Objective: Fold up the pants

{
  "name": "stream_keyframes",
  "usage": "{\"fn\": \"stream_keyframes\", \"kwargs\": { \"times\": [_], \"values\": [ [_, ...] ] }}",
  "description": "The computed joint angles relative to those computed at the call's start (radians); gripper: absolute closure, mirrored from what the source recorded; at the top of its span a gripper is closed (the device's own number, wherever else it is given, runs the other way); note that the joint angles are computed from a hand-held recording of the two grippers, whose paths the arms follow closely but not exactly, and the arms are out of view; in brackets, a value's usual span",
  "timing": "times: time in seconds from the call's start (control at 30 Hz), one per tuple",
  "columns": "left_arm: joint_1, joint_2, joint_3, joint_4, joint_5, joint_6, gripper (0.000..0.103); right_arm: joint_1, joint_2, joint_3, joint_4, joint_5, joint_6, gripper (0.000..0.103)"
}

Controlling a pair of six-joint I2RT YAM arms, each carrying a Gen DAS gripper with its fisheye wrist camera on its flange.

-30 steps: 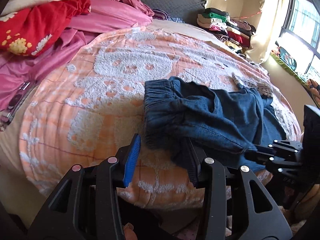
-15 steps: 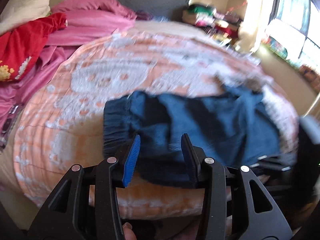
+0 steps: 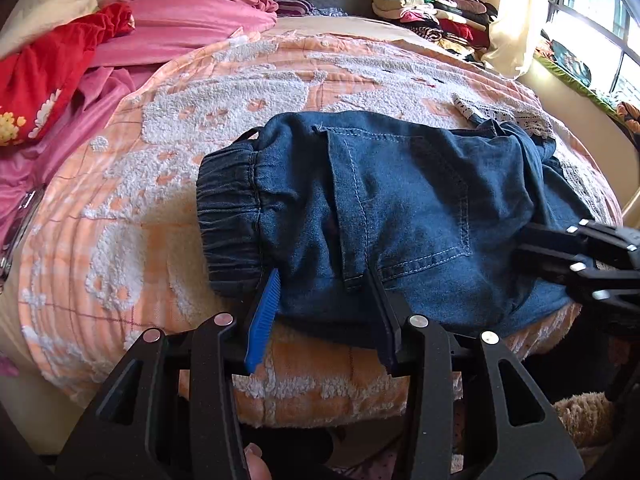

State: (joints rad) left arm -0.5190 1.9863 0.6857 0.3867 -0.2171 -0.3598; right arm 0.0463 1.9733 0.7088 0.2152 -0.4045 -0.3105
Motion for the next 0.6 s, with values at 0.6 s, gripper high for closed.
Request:
{"fn": "stream_keyframes", "kwargs": {
  "times": [0.6],
  "values": [
    [-0.073, -0.206, -0.037, -0.005, 0.04, -0.026, 0.056, -0.262, -0.22, -0.046, -0.068, -0.124, -0.025, 0.054]
  ]
}}
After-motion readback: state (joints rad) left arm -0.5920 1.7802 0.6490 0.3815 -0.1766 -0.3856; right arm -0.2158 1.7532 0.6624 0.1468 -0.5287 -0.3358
